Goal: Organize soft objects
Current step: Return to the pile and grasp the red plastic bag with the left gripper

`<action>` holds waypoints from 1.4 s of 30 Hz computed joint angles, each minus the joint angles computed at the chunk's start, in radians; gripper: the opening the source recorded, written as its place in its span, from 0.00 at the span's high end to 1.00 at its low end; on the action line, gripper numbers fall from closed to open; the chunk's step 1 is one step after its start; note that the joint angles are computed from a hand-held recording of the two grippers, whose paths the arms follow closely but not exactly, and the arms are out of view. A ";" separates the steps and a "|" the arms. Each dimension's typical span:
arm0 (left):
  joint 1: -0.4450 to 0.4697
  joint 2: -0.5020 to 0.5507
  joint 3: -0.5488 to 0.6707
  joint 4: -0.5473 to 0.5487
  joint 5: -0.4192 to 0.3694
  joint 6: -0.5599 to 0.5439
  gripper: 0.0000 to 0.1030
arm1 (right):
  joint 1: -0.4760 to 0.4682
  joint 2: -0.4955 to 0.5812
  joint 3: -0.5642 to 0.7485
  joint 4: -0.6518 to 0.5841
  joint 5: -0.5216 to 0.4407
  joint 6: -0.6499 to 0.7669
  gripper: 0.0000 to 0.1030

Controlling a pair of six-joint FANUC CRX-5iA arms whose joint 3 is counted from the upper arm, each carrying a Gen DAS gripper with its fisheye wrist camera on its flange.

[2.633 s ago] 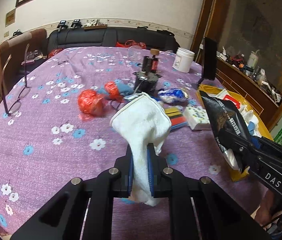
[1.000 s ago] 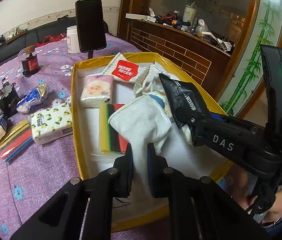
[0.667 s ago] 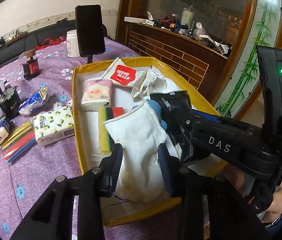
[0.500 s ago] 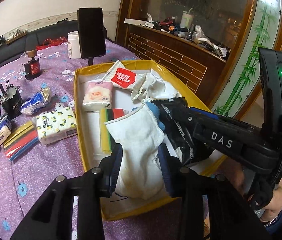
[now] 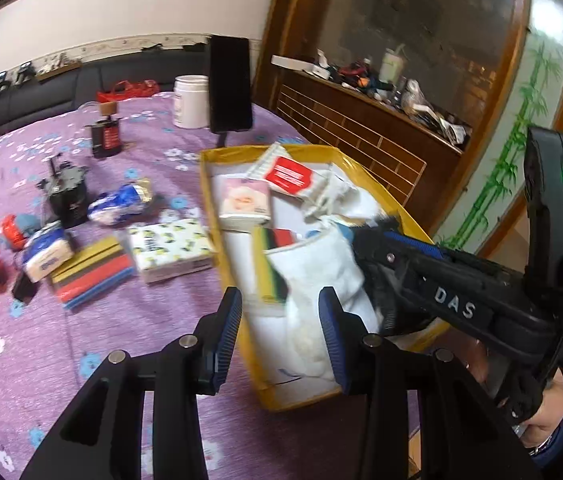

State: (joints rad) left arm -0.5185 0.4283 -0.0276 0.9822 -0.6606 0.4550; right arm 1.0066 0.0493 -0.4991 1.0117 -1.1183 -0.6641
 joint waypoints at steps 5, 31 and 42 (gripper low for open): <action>0.044 -0.019 -0.040 0.059 0.023 -0.028 0.59 | -0.008 0.060 0.073 0.005 0.037 0.083 0.65; 0.310 0.036 -0.046 -0.040 0.091 0.246 0.56 | -0.186 0.556 0.775 -0.278 0.236 0.768 0.38; 0.337 0.062 0.009 -0.076 0.050 0.321 0.49 | -0.209 0.653 0.909 -0.338 0.181 0.878 0.45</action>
State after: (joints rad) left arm -0.1819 0.4906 -0.0188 0.9066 -0.6105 0.7763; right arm 0.7976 0.7027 0.4095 0.6734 -0.9372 0.2141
